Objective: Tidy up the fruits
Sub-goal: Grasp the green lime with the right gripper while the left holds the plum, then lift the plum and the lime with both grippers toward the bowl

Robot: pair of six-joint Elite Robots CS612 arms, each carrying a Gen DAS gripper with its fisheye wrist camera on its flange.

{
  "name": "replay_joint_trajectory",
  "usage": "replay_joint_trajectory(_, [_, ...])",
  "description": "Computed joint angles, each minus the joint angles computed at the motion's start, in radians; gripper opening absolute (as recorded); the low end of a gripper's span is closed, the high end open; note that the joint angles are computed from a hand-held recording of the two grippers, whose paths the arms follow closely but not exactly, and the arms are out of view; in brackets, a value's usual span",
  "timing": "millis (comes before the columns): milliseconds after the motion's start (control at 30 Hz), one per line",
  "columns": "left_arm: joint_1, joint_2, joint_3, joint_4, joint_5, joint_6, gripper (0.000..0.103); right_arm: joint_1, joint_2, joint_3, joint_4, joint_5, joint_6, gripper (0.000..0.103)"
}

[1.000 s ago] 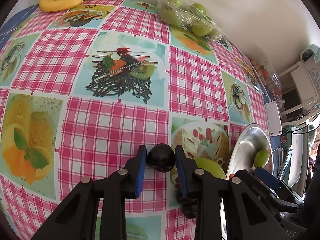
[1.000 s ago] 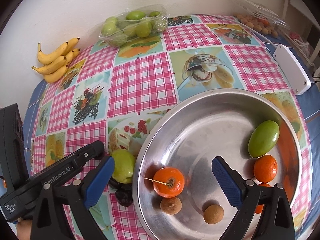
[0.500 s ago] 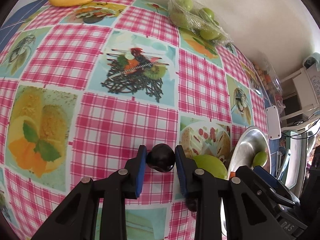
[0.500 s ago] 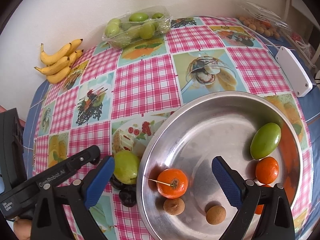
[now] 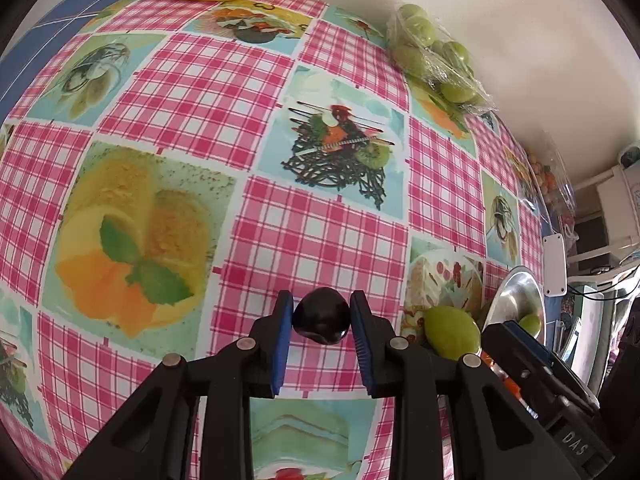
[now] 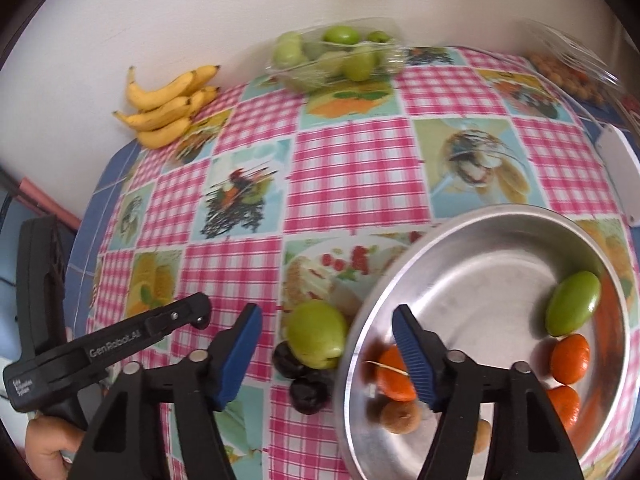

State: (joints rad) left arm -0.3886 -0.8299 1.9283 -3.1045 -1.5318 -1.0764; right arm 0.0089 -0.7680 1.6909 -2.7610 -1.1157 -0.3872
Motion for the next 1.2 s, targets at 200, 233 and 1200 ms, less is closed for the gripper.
replay_joint_trajectory(200, [0.0,0.001,0.001,0.006,-0.004,-0.011,0.03,0.022,0.005,0.0,-0.002,-0.03,-0.069,0.06])
replay_joint_trajectory(233, [0.0,0.001,0.0,0.007,-0.004,-0.012,0.03,0.025,0.006,0.001,-0.013,-0.038,-0.074,0.06])
replay_joint_trajectory(1200, [0.003,0.007,-0.013,0.031,-0.012,-0.007,0.03,0.096,0.034,0.01,-0.157,-0.3,-0.221,0.044])
